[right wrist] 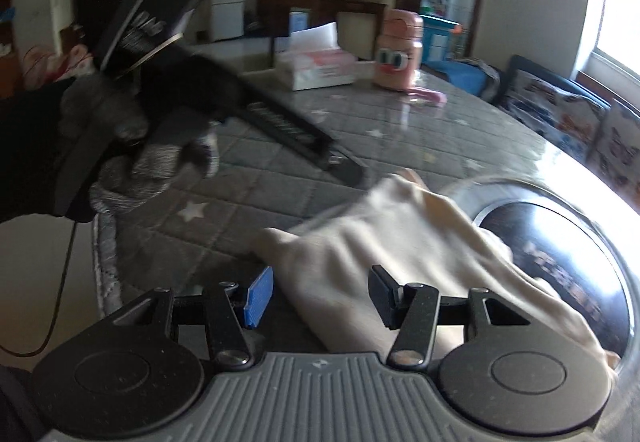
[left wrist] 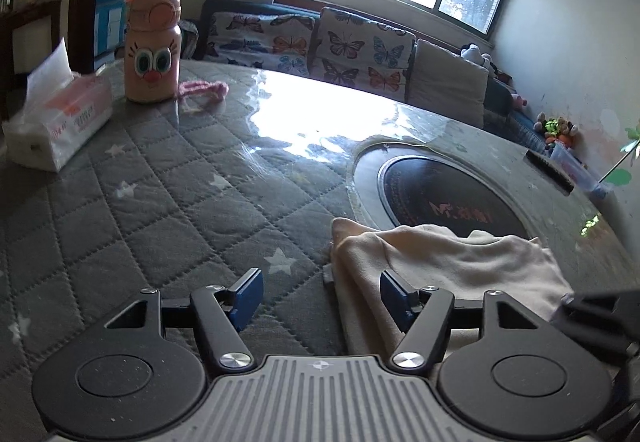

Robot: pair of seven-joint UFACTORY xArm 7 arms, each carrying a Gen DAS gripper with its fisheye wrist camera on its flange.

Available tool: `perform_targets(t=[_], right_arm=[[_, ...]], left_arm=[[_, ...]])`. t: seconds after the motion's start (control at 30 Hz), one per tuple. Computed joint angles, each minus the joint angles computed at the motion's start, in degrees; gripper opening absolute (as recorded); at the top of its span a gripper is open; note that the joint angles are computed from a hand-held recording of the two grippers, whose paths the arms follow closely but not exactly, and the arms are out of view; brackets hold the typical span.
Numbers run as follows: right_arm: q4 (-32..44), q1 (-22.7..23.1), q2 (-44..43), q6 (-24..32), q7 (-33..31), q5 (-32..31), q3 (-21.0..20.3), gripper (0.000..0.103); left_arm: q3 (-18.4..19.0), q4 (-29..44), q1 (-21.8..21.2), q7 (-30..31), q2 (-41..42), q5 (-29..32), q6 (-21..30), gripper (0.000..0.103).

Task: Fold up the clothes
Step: 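Grasp the remaining side edge of the cream sweatshirt with both grippers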

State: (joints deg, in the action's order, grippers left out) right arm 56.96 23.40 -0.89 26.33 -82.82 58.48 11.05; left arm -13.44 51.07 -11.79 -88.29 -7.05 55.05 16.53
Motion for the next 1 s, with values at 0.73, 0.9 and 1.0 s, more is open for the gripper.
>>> perform_targets(t=[0.73, 0.9, 1.0], right_arm=[[0.80, 0.60, 0.48, -2.54, -0.60, 5.50, 0.73, 0.013], [0.75, -0.17, -0.76, -0.35, -1.97, 8.30, -0.31, 0.012], [0.45, -0.53, -1.43, 0.47, -2.58, 9.58, -0.80, 0.011]], left_arm=[[1.84, -1.18, 0.02, -2.86, 3.14, -16.14, -11.51, 0.068], [2.29, -1.95, -0.60, -0.30, 3.88, -24.60, -14.22, 0.068], [2.11, -2.57, -0.30, -0.59, 4.05, -26.98, -15.91, 0.068]])
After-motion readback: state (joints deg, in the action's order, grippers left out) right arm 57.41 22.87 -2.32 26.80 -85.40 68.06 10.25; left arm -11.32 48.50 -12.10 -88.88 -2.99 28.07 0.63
